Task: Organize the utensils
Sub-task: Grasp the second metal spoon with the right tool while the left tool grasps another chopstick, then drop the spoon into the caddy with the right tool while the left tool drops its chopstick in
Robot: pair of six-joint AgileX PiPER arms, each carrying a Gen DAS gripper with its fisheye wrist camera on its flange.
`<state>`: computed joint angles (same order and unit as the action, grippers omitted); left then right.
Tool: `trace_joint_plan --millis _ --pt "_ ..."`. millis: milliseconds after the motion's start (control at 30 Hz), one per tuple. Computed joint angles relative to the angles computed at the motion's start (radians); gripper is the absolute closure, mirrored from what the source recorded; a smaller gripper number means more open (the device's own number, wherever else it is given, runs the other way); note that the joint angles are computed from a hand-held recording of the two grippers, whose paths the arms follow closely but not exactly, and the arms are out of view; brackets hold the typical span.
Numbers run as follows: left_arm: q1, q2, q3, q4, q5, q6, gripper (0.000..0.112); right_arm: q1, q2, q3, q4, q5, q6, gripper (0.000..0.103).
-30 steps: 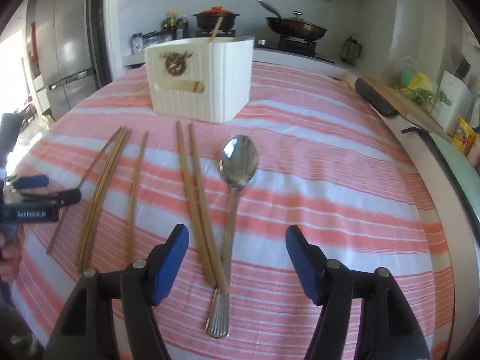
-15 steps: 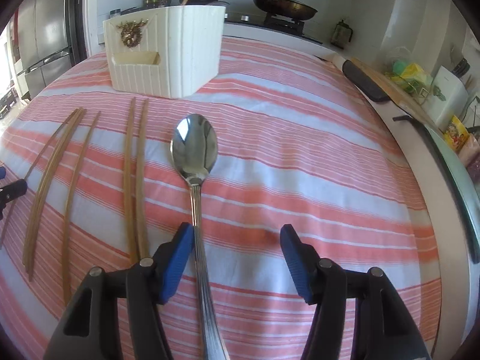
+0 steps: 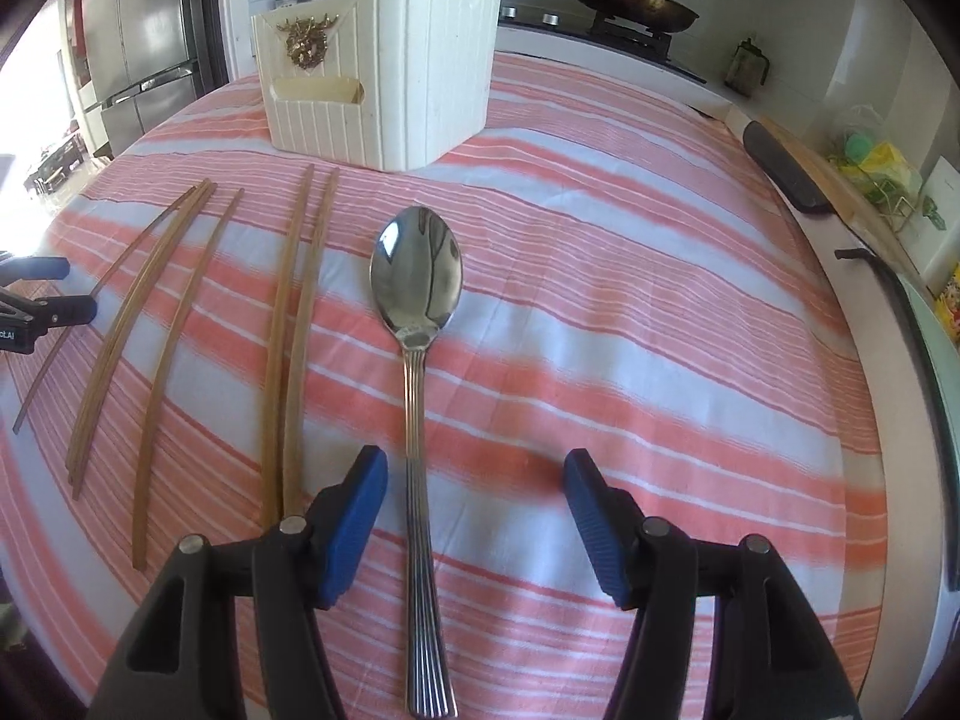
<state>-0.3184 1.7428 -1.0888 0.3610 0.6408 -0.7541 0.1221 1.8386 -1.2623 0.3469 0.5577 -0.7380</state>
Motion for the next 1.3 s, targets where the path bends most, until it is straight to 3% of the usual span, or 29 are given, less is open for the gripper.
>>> trace_joint_plan --millis 167,267,300,333,367,400,433,467,600,733,1000,1300 --pt "0.039 0.11 -0.17 -0.07 0.06 0.096 0.012 0.07 0.11 -0.158 -0.029 0.024 0.088 0.039" --pt "0.05 0.153 -0.253 -0.09 0.094 0.134 0.024 0.1 0.183 -0.261 -0.022 0.037 0.138 0.039" --pt "0.05 0.16 -0.27 -0.09 0.102 0.14 0.033 0.105 0.2 -0.285 -0.019 0.036 0.148 0.041" --pt "0.046 0.163 -0.281 -0.073 0.109 0.131 0.049 0.11 0.215 -0.309 -0.025 0.041 0.167 0.042" --pt "0.051 0.156 -0.279 -0.097 0.091 0.16 0.062 0.115 0.219 -0.316 -0.041 0.031 0.195 0.056" --pt "0.046 0.151 -0.275 -0.085 0.086 0.155 0.083 0.12 0.215 -0.311 -0.054 0.016 0.217 0.062" --pt "0.037 0.146 -0.267 -0.055 0.083 0.135 0.1 0.121 0.213 -0.306 -0.061 0.011 0.231 0.062" --pt "0.033 0.138 -0.251 -0.043 0.068 0.126 0.106 0.118 0.205 -0.292 -0.044 0.003 0.221 0.062" --pt "0.025 0.051 -0.143 -0.018 -0.002 0.057 0.109 0.069 0.119 -0.193 0.159 -0.005 0.054 0.062" --pt "-0.014 -0.124 -0.01 0.075 -0.049 -0.062 0.109 0.007 -0.028 -0.079 0.379 0.031 -0.145 0.062" --pt "-0.165 -0.477 0.14 0.308 0.019 -0.334 0.109 -0.093 -0.335 0.12 0.615 0.138 -0.365 0.062" --pt "-0.247 -0.599 0.189 0.38 0.058 -0.467 0.109 -0.128 -0.478 0.206 0.689 0.168 -0.396 0.062"
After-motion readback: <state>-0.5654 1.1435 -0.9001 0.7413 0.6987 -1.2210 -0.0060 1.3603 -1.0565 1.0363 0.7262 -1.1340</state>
